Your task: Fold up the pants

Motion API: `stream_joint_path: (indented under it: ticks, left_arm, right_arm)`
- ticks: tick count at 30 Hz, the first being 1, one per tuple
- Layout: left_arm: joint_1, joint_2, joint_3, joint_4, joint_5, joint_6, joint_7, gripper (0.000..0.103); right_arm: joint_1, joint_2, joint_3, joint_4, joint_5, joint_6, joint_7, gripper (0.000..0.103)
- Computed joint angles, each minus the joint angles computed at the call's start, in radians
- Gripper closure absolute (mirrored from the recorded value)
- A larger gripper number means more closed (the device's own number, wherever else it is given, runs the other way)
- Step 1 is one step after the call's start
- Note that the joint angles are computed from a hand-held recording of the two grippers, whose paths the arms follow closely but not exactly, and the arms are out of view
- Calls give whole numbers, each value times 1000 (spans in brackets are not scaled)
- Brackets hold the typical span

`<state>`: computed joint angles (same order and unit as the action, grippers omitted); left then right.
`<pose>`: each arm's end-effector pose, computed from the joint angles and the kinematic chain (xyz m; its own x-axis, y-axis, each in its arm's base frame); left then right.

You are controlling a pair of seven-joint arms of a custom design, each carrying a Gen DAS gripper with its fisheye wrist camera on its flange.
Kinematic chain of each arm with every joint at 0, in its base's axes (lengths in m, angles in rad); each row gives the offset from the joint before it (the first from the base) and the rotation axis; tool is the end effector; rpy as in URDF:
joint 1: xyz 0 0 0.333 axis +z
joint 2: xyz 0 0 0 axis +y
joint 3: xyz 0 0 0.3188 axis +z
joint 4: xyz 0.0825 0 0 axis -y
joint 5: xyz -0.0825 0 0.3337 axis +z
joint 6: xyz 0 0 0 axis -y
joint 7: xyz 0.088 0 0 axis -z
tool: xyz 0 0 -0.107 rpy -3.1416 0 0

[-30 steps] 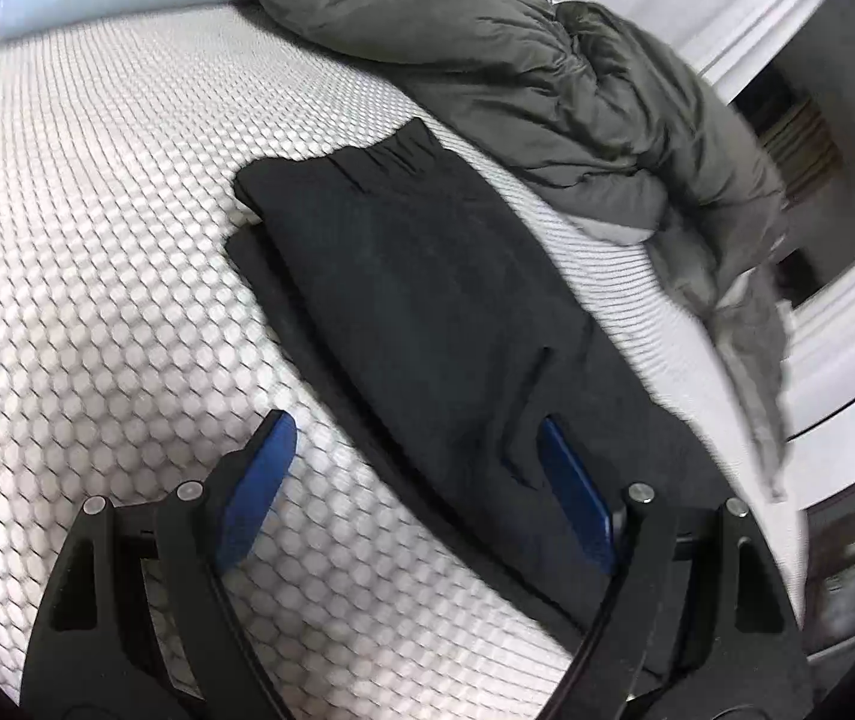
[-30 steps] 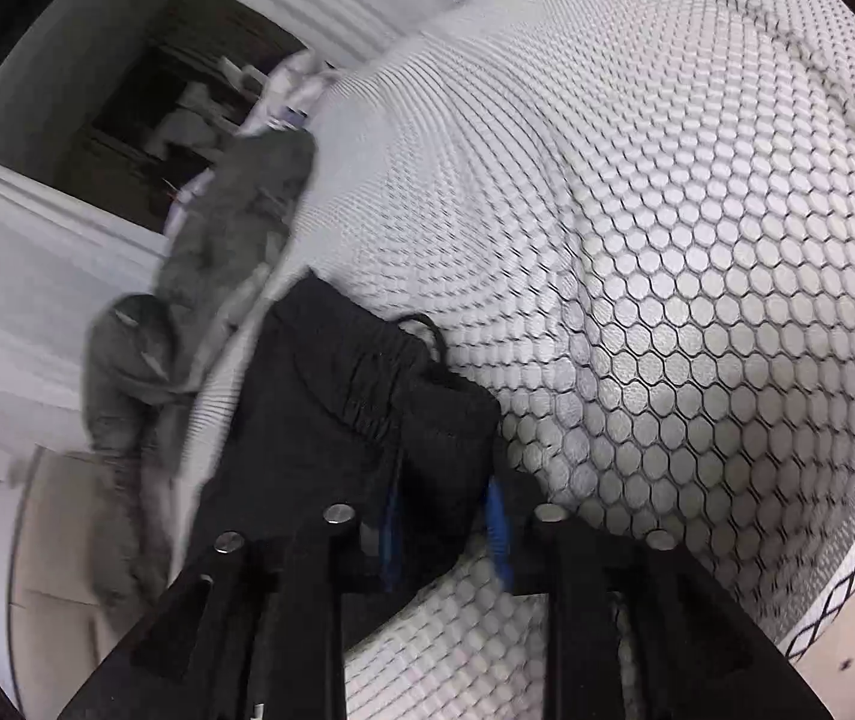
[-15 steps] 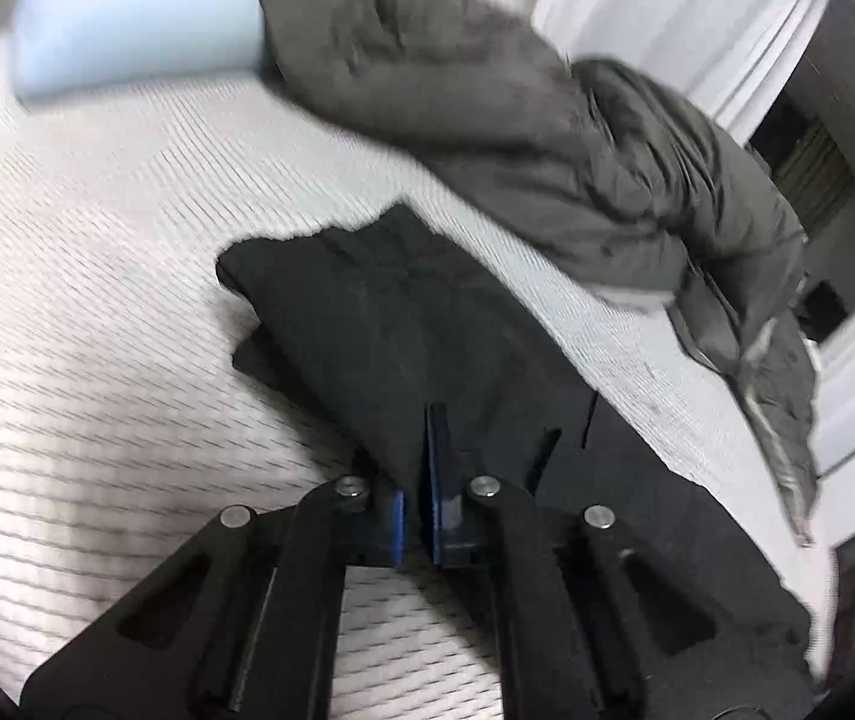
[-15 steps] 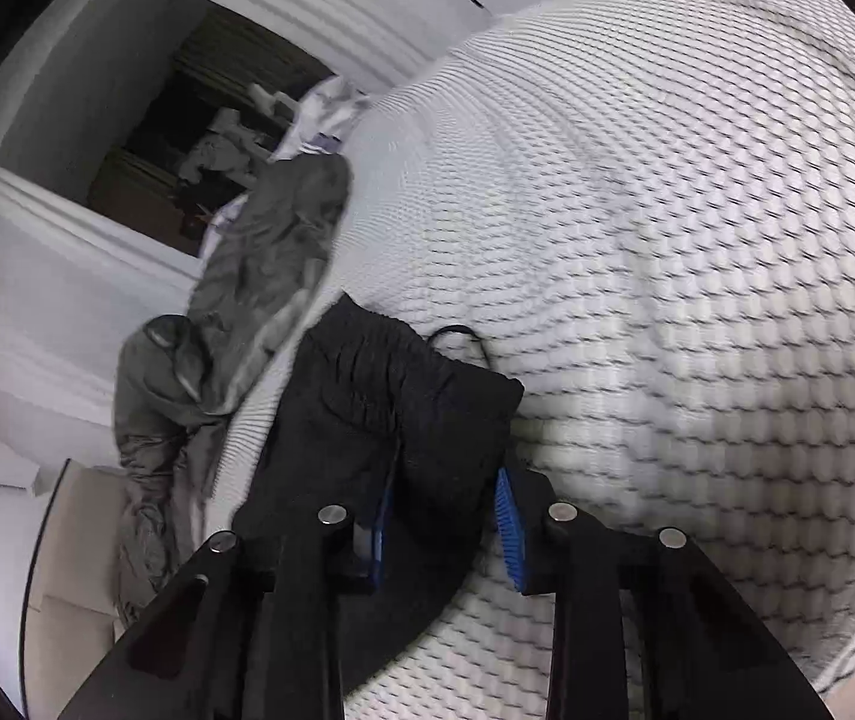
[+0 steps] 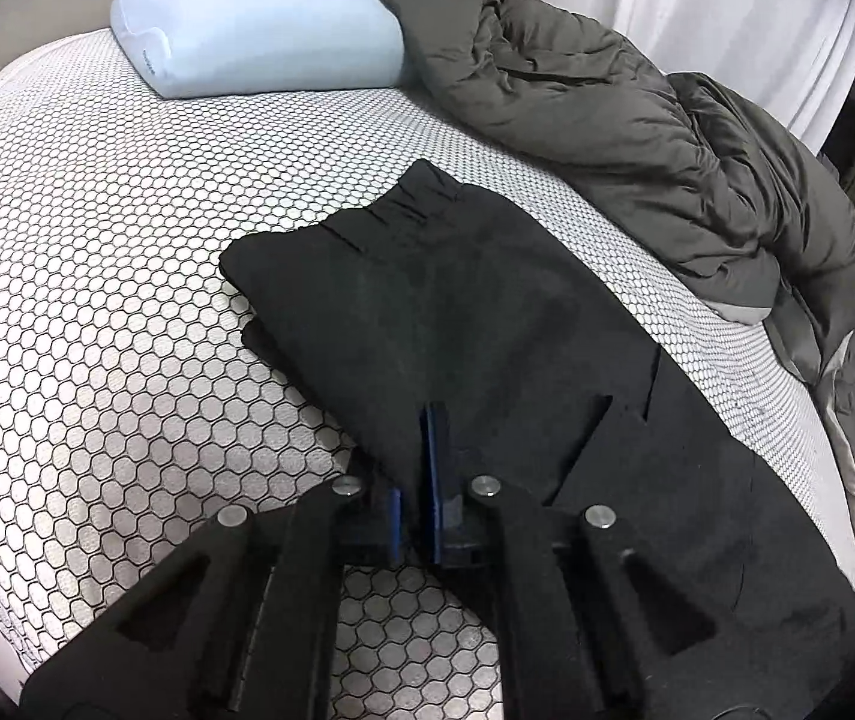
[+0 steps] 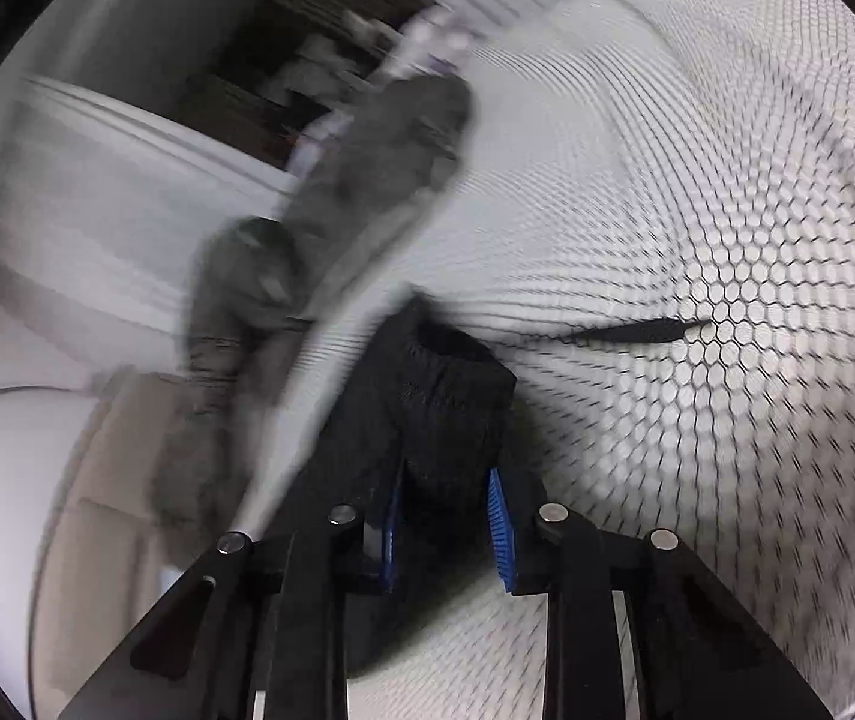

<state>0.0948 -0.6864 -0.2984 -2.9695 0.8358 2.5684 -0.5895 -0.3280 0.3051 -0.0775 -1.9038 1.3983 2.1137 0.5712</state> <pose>0.2750 -0.0605 0.3850 0.8871 -0.3342 0.3184 -0.0916 -0.8035 -0.5882 0.5630 -0.1883 0.3950 0.0710 -0.6162 -0.7844 -0.7752 0.4607 -0.4321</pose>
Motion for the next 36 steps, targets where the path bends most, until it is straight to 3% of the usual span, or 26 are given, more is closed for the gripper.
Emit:
stream_joint_path:
  ticks: [1,2,4,6,7,8,9,11,15,16,17,19,20,22,25,27,28,30,31,34,36]
  left_arm:
    - [14,13,3,4,15,15,-6,99]
    - [20,14,12,0,25,40,-11,99]
    - [41,35,12,7,41,73,-23,98]
    - [32,41,6,19,28,49,-8,98]
    - [19,31,8,16,16,39,0,97]
    - [11,21,9,13,7,32,6,96]
    - [-2,11,10,15,-10,13,20,93]
    - [-46,-13,3,28,-72,-72,61,80]
    - [-100,-49,-66,93,-110,-247,80,55]
    - [-109,-46,-76,110,-103,-275,78,43]
    - [-119,-36,-99,142,-87,-319,84,35]
    - [-133,-15,-103,175,-48,-342,72,31]
    - [-144,-13,-95,181,-26,-327,57,31]
    - [-158,-9,-70,184,25,-259,30,30]
    - [-166,59,-72,245,61,-255,65,28]
    - [-173,100,-52,267,95,-199,72,26]
    - [-172,115,-46,277,103,-184,71,25]
    - [-177,151,-39,300,114,-145,68,24]
    - [-179,165,-51,307,120,-136,54,23]
    - [-182,217,-48,337,186,-29,31,20]
    - [-172,276,-54,375,257,58,-3,19]
  right_arm:
    - [-8,-22,4,-31,11,7,-38,80]
    - [19,-29,-11,-47,-41,69,-33,80]
    - [83,10,-28,-34,-211,202,101,80]
    - [64,35,-8,-13,-230,186,144,80]
    - [54,20,6,-18,-201,190,119,74]
    - [46,14,10,-20,-184,186,110,61]
    - [42,8,12,-24,-168,187,120,57]
    - [24,15,13,-13,-134,142,139,56]
    - [-8,58,26,25,-60,42,175,55]
    - [-7,66,28,32,-49,42,173,56]
    - [14,70,29,38,-65,84,180,65]
    - [50,59,32,33,-94,176,165,78]
    - [49,46,42,23,-65,191,130,82]
    - [18,10,52,5,23,131,8,82]
    - [29,-40,30,-32,39,109,-63,82]
    - [100,-9,-5,-3,-139,216,67,81]
    - [113,40,-9,32,-225,225,159,81]
    - [56,96,24,89,-188,131,274,79]
    - [29,93,38,89,-143,100,273,74]
    - [35,29,57,41,-7,206,146,44]
    - [43,50,57,73,-1,184,152,43]
